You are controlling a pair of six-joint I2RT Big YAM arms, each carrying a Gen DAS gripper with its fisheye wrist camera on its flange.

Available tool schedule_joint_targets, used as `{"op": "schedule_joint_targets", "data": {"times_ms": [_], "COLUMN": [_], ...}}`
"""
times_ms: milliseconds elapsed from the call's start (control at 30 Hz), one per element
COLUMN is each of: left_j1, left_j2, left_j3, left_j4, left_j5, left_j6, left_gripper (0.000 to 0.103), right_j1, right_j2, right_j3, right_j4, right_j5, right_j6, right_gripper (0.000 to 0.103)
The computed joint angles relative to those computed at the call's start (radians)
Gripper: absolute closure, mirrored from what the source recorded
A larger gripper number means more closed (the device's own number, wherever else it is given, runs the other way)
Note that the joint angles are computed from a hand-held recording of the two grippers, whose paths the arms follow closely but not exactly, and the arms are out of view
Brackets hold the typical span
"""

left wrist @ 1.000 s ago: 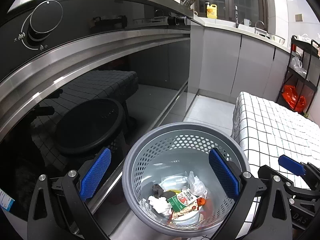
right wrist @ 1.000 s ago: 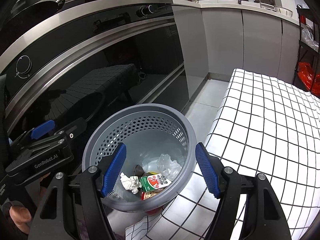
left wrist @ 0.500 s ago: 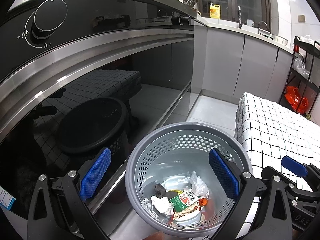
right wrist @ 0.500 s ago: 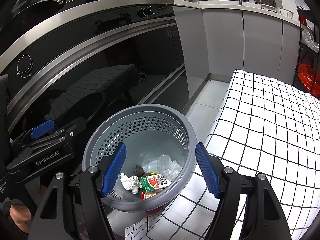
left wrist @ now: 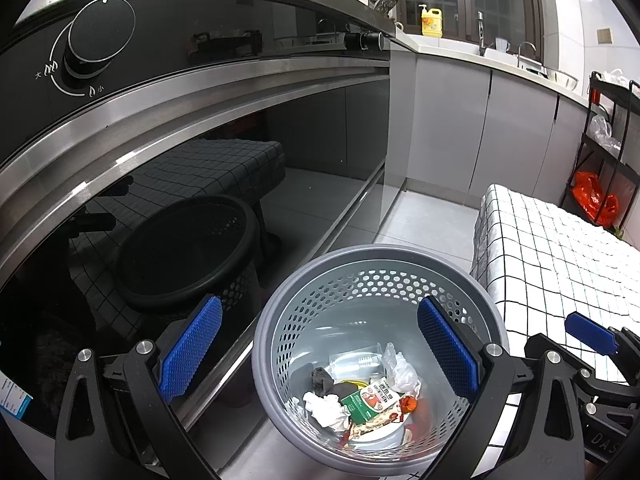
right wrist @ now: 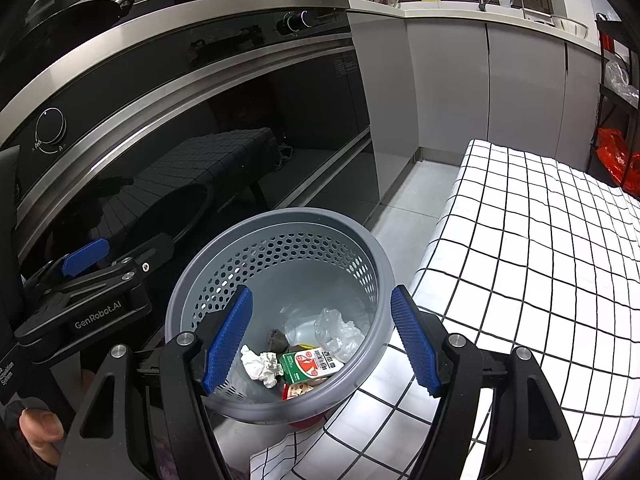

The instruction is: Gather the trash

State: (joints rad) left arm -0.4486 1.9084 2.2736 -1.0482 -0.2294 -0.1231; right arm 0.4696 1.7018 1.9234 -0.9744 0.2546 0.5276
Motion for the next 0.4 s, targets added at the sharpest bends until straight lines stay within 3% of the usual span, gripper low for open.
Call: {"op": "schedule_joint_targets", "data": {"times_ms": [400], "left_j1": [-0.001], "left_j2": [0.002], "left_j3": [0.005], "left_j4": [-0.007], "left_j5": [-0.002], "left_j6": [-0.003], "left_gripper": [0.007], "right_j1": [0.001], "right_j2": [0.0], "right_j3": [-0.001], "right_j4": [-0.001], "right_j5": [0.0], "right_j6": [0.001], "right_gripper": [0.034]}}
